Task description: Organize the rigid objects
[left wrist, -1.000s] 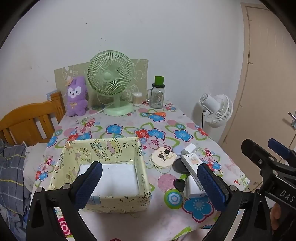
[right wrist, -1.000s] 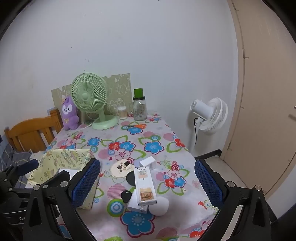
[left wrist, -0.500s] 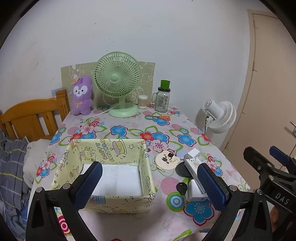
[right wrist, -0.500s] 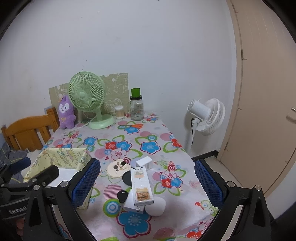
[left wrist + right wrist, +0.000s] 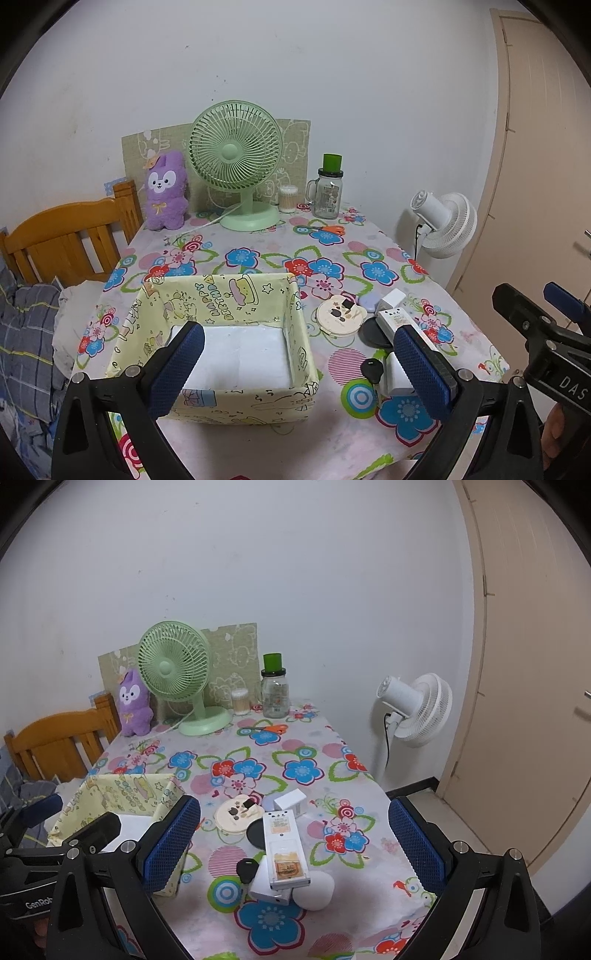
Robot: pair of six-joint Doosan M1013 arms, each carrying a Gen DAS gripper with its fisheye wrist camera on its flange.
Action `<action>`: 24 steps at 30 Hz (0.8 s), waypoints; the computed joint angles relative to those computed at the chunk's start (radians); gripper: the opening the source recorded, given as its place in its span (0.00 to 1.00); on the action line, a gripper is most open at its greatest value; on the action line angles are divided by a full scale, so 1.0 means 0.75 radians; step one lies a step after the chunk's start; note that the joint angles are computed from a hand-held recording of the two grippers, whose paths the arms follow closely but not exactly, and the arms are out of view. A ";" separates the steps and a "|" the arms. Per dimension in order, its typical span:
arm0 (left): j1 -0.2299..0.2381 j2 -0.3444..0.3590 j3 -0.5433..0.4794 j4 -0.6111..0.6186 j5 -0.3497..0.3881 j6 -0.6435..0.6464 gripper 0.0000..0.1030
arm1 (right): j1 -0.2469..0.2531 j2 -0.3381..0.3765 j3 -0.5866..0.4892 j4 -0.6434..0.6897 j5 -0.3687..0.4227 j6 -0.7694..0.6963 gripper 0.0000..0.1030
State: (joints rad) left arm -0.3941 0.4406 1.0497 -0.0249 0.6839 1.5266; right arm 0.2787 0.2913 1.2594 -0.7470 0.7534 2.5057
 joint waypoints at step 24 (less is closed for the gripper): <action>-0.006 -0.006 0.011 0.011 -0.037 0.006 0.99 | 0.011 0.004 0.003 -0.055 0.015 0.013 1.00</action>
